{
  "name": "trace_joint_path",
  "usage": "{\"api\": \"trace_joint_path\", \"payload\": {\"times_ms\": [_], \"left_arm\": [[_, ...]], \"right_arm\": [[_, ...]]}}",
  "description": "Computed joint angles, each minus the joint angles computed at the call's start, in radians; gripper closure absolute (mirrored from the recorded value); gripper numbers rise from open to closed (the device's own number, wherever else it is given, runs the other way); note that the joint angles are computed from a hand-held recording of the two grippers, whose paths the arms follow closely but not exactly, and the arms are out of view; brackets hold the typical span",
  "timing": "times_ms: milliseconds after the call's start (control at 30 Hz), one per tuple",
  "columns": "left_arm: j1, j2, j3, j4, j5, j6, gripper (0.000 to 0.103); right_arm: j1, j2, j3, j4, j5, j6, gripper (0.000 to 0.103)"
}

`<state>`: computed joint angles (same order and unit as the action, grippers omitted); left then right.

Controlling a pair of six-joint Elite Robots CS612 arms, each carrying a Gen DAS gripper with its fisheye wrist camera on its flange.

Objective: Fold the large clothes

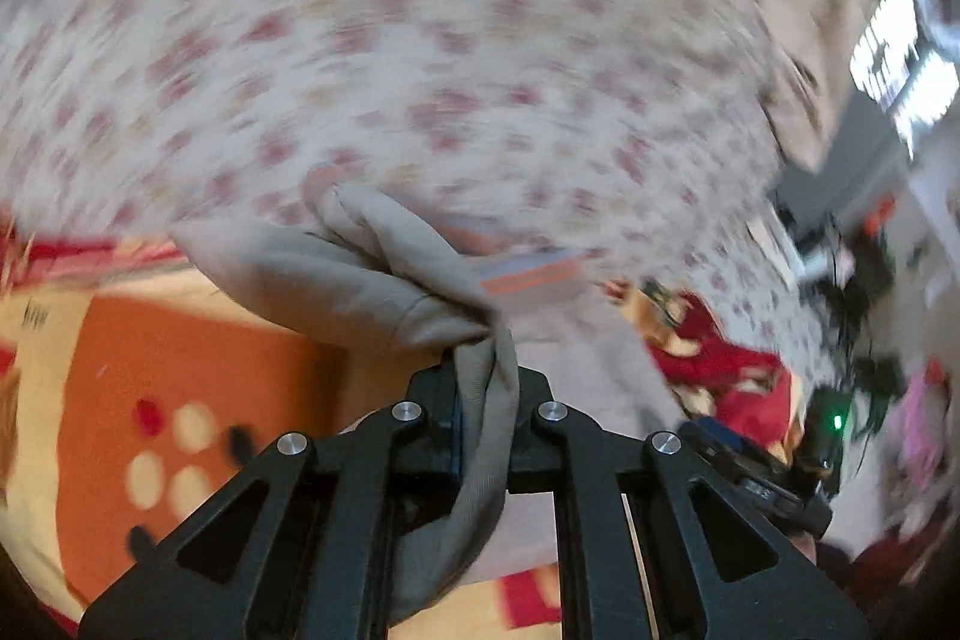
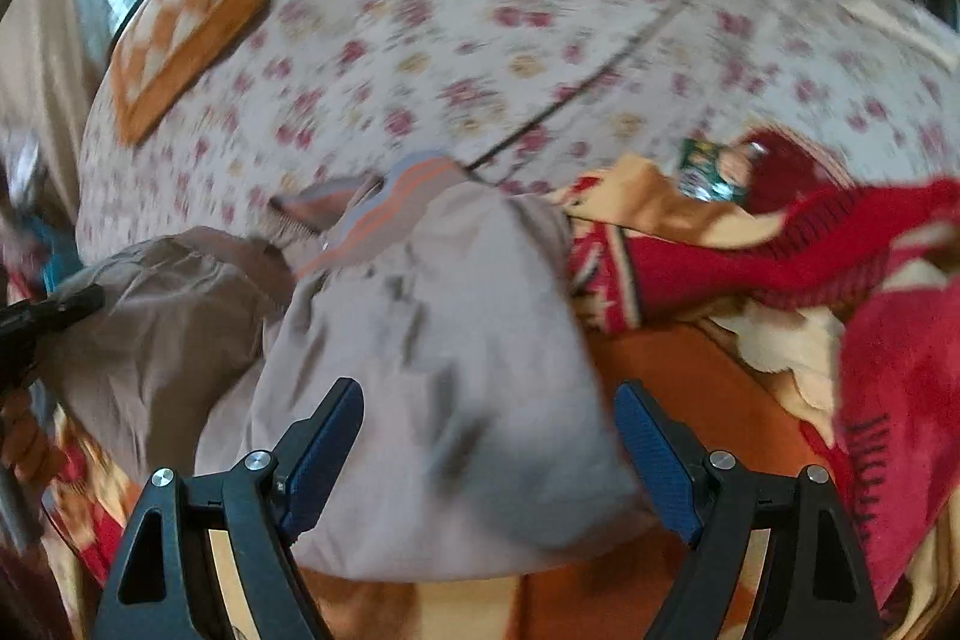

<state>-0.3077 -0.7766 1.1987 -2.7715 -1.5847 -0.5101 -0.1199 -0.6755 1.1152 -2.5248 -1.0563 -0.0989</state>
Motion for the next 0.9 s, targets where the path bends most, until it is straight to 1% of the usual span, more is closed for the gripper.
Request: {"api": "trace_joint_path", "payload": {"times_ms": [67, 133, 200, 267, 300, 333, 367, 400, 433, 467, 533, 600, 633, 667, 700, 733, 767, 833, 867, 900], "left_arm": [[-0.027, 0.039, -0.074, 0.065, 0.006, 0.046, 0.097], [-0.054, 0.096, -0.162, 0.134, -0.011, 0.08, 0.097], [-0.076, 0.157, -0.244, 0.201, -0.028, 0.087, 0.097], [-0.089, 0.211, -0.308, 0.252, -0.05, 0.072, 0.098], [-0.091, 0.225, -0.323, 0.261, -0.069, 0.066, 0.098], [-0.089, 0.24, -0.331, 0.252, -0.112, 0.061, 0.098], [-0.083, 0.256, -0.336, 0.223, -0.185, 0.046, 0.098], [-0.078, 0.262, -0.338, 0.21, -0.235, 0.039, 0.098], [-0.075, 0.269, -0.345, 0.218, -0.281, 0.04, 0.098], [-0.076, 0.266, -0.344, 0.231, -0.284, 0.05, 0.094], [-0.081, 0.244, -0.32, 0.242, -0.262, 0.099, 0.094], [-0.08, 0.193, -0.249, 0.198, -0.243, 0.121, 0.094], [-0.077, 0.17, -0.212, 0.177, -0.245, 0.124, 0.091], [-0.072, 0.14, -0.168, 0.151, -0.239, 0.127, 0.081], [-0.07, 0.116, -0.13, 0.124, -0.219, 0.127, 0.073], [-0.068, 0.096, -0.092, 0.094, -0.2, 0.125, 0.06], [-0.062, 0.066, -0.036, 0.045, -0.165, 0.118, 0.053], [-0.058, 0.037, 0.023, 0.003, -0.099, 0.107, 0.052], [-0.058, 0.027, 0.046, 0.003, -0.043, 0.106, 0.052], [-0.059, 0.023, 0.056, 0.012, -0.004, 0.106, 0.052]], "right_arm": [[-0.009, 0.006, -0.012, 0.0, 0.011, 0.028, 0.019], [-0.017, 0.007, -0.014, -0.026, 0.016, 0.044, 0.019], [-0.024, 0.008, -0.015, -0.056, 0.001, 0.053, 0.019], [-0.03, 0.012, -0.022, -0.067, -0.033, 0.083, 0.019], [-0.034, 0.015, -0.026, -0.063, -0.043, 0.104, 0.019], [-0.039, 0.018, -0.031, -0.057, -0.045, 0.123, 0.019], [-0.044, 0.022, -0.038, -0.05, -0.043, 0.145, 0.019], [-0.047, 0.025, -0.042, -0.049, -0.039, 0.16, 0.019], [-0.051, 0.027, -0.046, -0.052, -0.034, 0.178, 0.019], [-0.052, 0.029, -0.047, -0.055, -0.032, 0.188, 0.019], [-0.052, 0.031, -0.052, -0.053, -0.027, 0.199, 0.019], [-0.051, 0.027, -0.047, -0.046, -0.021, 0.188, 0.019], [-0.05, 0.024, -0.04, -0.045, -0.016, 0.177, 0.019], [-0.049, 0.02, -0.034, -0.046, -0.008, 0.166, 0.019], [-0.048, 0.016, -0.025, -0.054, 0.005, 0.153, 0.019], [-0.049, 0.011, -0.016, -0.063, 0.024, 0.141, 0.019], [-0.049, 0.008, -0.008, -0.071, 0.063, 0.127, 0.019], [-0.048, 0.002, 0.004, -0.076, 0.122, 0.099, 0.019], [-0.046, -0.002, 0.011, -0.074, 0.151, 0.074, 0.019], [-0.041, -0.006, 0.017, -0.063, 0.174, 0.04, 0.019]]}}
